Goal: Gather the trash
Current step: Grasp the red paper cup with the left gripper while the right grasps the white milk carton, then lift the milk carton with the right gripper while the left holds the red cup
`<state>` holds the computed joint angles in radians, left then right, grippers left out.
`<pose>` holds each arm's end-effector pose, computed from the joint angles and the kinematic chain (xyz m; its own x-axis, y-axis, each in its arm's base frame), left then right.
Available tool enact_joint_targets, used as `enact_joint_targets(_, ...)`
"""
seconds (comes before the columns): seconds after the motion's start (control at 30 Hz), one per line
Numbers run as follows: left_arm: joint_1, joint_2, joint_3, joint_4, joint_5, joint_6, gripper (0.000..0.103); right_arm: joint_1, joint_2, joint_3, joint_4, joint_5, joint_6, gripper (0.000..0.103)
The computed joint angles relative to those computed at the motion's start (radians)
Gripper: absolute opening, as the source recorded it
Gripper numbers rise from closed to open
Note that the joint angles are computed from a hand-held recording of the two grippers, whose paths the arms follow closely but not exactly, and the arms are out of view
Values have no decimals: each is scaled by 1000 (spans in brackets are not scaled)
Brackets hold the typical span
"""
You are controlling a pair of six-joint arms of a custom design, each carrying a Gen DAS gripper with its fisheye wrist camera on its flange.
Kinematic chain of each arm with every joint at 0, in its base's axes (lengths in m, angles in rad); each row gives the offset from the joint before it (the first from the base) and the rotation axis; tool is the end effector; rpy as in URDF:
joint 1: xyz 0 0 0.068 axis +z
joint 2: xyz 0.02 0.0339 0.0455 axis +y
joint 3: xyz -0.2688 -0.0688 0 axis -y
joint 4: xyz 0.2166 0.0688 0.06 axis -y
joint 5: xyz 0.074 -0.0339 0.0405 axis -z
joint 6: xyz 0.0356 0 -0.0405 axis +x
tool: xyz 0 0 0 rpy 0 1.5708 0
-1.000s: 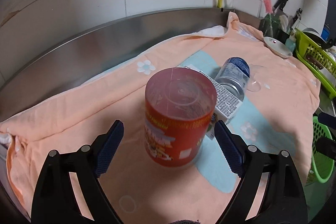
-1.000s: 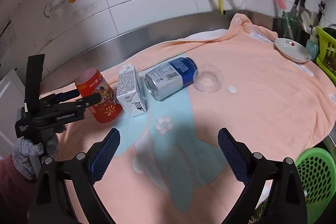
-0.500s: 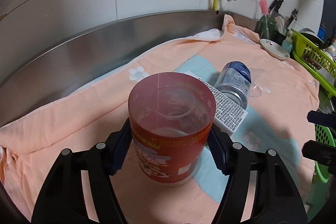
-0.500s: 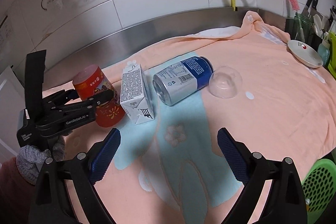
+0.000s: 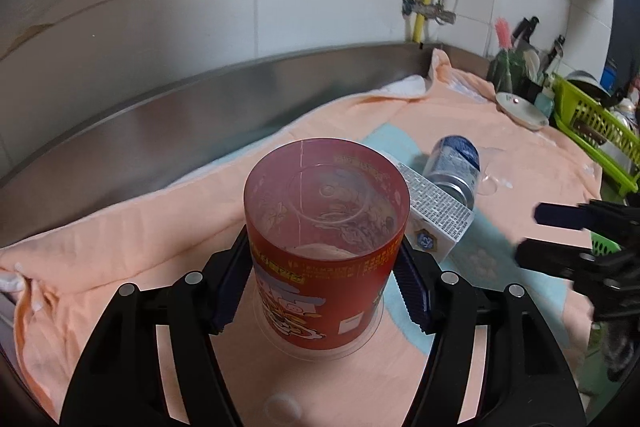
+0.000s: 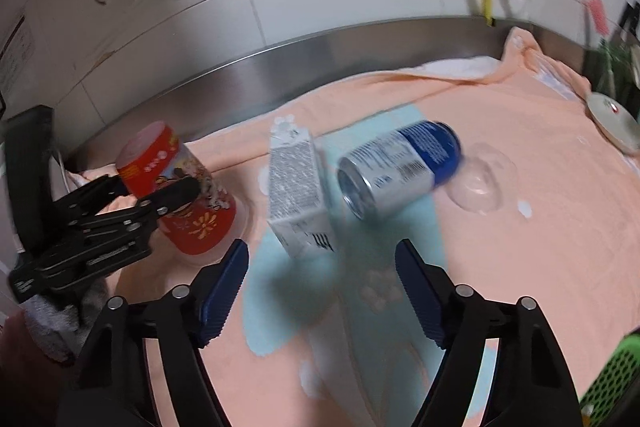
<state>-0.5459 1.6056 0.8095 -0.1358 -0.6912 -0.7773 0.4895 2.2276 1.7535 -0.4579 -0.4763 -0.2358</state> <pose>0.2547 -0.1282 0.1879 -0.5418 -0.3032 -0.7840 -0.4276 0.9024 -0.0535 0.4047 0.2341 0.1961 -0.5349 -0.5202 -0.6657 -0.8064 0.5495 0.2186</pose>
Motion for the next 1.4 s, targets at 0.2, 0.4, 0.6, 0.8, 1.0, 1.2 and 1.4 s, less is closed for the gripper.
enact_joint_targets(0.2,-22,-85,-35,-69,-47,-54,65,66,98,164,-55,47,-19,60)
enact_joint_targets(0.4,-22,-142,-78,-76,-53,-65,65,114,231,392,-155,130,-53,52)
enact_joint_targets(0.6,-14,-140,-94,-52,-30,-46,65,136,350,603,-262,183,-85,52)
enact_joint_targets(0.8,6,-134,-102,-16,1,-18,64,152,461,791,-355,218,-88,45)
enact_joint_targets(1.0,14,-136,-110,-4,17,-2,64,143,404,673,-289,192,-53,40)
enact_joint_targets(1.2,-11,-133,-93,-6,8,14,64,106,199,310,-100,142,-20,40)
enact_joint_targets(1.4,-83,-105,-35,-31,-18,4,64,7,-42,-94,114,81,35,40)
